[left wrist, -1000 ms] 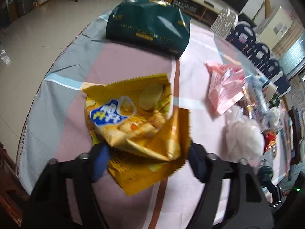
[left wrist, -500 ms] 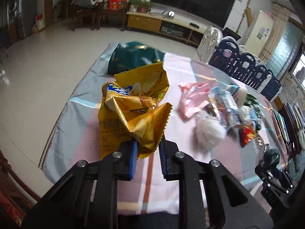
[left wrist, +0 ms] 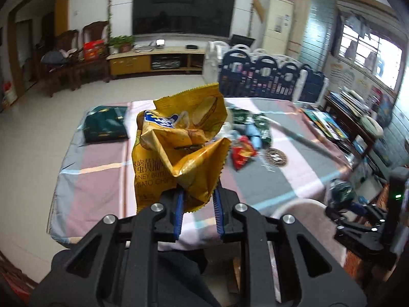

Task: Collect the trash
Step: 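Carry the yellow bag into the bin with the left tool while the right tool drops the green bag there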

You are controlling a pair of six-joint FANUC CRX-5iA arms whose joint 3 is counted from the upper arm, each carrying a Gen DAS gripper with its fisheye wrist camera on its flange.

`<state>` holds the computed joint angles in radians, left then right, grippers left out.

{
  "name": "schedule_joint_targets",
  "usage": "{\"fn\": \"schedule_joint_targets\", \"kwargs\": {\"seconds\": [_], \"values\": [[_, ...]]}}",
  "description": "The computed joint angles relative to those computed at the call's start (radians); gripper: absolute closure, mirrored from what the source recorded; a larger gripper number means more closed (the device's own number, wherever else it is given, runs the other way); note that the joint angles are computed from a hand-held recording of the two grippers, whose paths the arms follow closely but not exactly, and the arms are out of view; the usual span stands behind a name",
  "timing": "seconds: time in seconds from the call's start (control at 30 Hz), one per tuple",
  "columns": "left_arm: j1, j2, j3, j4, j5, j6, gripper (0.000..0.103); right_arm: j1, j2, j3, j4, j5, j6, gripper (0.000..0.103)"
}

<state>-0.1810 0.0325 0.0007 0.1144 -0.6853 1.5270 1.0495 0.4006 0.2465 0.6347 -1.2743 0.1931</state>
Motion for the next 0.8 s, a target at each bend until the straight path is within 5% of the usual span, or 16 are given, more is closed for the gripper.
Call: {"fn": "schedule_joint_targets", "kwargs": {"seconds": [0.27,0.53,0.7,0.73,0.8], "values": [[-0.086,0.026,0.026,0.027,-0.023,-0.093,0.082,-0.009,-0.041,-0.077,-0.152,0.032,-0.020,0.028],[-0.124,0.142,0.053,0.248,-0.158,-0.370,0.081,0.003,-0.175,-0.242,0.069,0.039,-0.284,0.014],[-0.155,0.239,0.090,0.345,-0.306,-0.565,0.079,0.021,-0.253,-0.355,0.234,-0.059,-0.530,0.005],[-0.163,0.255,0.096,0.362,-0.334,-0.604,0.073,0.020,-0.257,-0.364,0.254,-0.078,-0.551,0.004],[-0.173,0.272,0.102,0.362,-0.352,-0.636,0.038,0.020,-0.257,-0.369,0.262,-0.107,-0.552,0.003]]}}
